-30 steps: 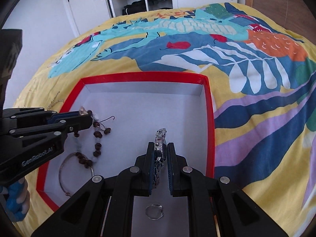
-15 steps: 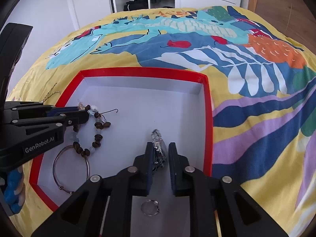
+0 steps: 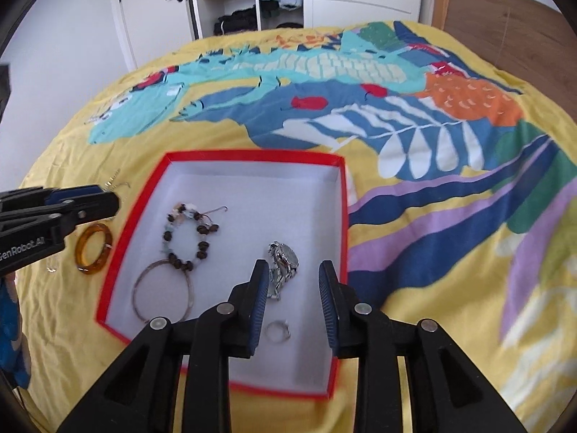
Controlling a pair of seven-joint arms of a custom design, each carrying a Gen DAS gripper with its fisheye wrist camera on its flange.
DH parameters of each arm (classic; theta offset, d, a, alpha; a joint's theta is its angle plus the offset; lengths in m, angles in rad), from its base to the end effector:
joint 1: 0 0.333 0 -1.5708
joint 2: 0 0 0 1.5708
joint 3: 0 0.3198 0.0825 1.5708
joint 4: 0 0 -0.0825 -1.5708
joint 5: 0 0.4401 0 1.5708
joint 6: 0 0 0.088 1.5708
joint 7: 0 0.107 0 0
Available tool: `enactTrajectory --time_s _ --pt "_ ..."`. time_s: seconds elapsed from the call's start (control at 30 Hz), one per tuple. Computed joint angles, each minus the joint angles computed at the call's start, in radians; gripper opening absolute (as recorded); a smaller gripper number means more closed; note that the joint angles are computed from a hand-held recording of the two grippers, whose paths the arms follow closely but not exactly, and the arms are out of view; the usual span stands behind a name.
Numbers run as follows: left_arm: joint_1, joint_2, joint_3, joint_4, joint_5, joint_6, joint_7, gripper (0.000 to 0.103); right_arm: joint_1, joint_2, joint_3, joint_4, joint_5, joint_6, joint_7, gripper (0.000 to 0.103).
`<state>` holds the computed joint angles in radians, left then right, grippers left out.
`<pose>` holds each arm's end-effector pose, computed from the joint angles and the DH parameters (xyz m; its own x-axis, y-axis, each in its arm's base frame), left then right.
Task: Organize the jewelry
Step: 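Carry the watch and beaded bracelet into the red box and open both tools, then withdraw both open tools from the box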
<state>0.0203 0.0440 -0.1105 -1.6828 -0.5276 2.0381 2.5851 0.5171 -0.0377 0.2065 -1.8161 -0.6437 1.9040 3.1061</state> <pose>0.6566 -0.0863 0.5949 -0.8142 -0.5778 0.0569 -0.5068 0.6594 -0.5552 0.4937 0.3805 0.5646 -0.5809 -0.8131 -0.0378 -0.6406 0.4854 -0.5950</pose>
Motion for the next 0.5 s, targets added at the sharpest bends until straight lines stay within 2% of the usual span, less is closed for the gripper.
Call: enactTrajectory --time_s 0.23,0.37,0.5 --pt "0.058 -0.066 0.054 -0.003 0.004 -0.047 0.081 0.028 0.043 -0.005 0.040 0.080 -0.044 -0.102 0.068 0.032" --pt "0.096 -0.093 0.086 -0.012 -0.008 -0.051 0.118 0.036 0.078 0.010 0.060 0.139 -0.088 -0.143 0.125 0.034" --pt "0.137 -0.118 0.120 -0.024 -0.019 -0.071 0.144 0.037 0.115 0.035 0.070 0.189 -0.122 -0.155 0.180 0.038"
